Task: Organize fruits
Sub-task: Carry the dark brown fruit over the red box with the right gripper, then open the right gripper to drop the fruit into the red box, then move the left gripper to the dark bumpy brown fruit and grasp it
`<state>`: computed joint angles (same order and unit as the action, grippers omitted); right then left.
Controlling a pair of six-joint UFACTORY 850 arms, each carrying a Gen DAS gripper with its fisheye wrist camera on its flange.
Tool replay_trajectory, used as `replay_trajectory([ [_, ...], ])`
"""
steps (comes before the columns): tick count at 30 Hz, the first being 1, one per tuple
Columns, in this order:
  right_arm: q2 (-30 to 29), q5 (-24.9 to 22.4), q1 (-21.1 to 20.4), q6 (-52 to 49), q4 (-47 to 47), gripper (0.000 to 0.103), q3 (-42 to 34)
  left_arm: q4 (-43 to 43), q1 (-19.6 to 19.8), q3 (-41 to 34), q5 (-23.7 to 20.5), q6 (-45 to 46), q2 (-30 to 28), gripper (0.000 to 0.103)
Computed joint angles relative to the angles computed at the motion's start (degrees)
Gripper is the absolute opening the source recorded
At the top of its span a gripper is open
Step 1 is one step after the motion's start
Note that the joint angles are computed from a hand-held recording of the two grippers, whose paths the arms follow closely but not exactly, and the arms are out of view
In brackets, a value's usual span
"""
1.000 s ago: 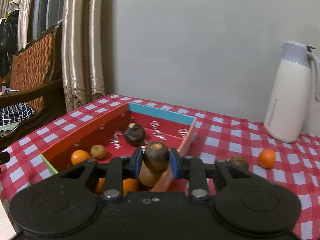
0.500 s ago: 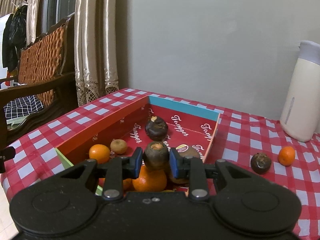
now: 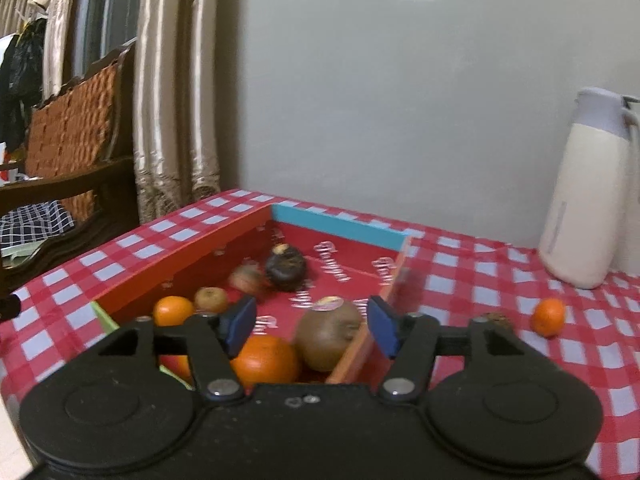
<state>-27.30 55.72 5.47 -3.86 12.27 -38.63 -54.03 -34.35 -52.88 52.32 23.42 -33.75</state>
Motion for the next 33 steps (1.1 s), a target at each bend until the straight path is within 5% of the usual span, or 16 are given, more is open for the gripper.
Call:
replay_trajectory([
  [5, 0.81, 3.05, -2.70, -2.32, 3.41, 0.080, 2.19, 2.41, -2.59, -1.39, 1.64, -1.58, -0.43, 0.099],
  [10, 1.98, 5.01, -7.24, -1.59, 3.99, 0.086, 4.38, 4.85, -6.24, -4.29, 2.66, -1.01, -2.10, 0.099],
  [17, 2.64, 6.49, -13.80, -0.79, 3.50, 0.086, 7.06, 7.06, -11.64, -9.84, 3.98, -0.75, -5.81, 0.099],
  [33, 3.48, 8.75, -27.31, 1.02, 0.41, 0.085, 10.79, 8.91, -17.26, -22.31, -2.88, 4.07, -12.75, 0.099],
])
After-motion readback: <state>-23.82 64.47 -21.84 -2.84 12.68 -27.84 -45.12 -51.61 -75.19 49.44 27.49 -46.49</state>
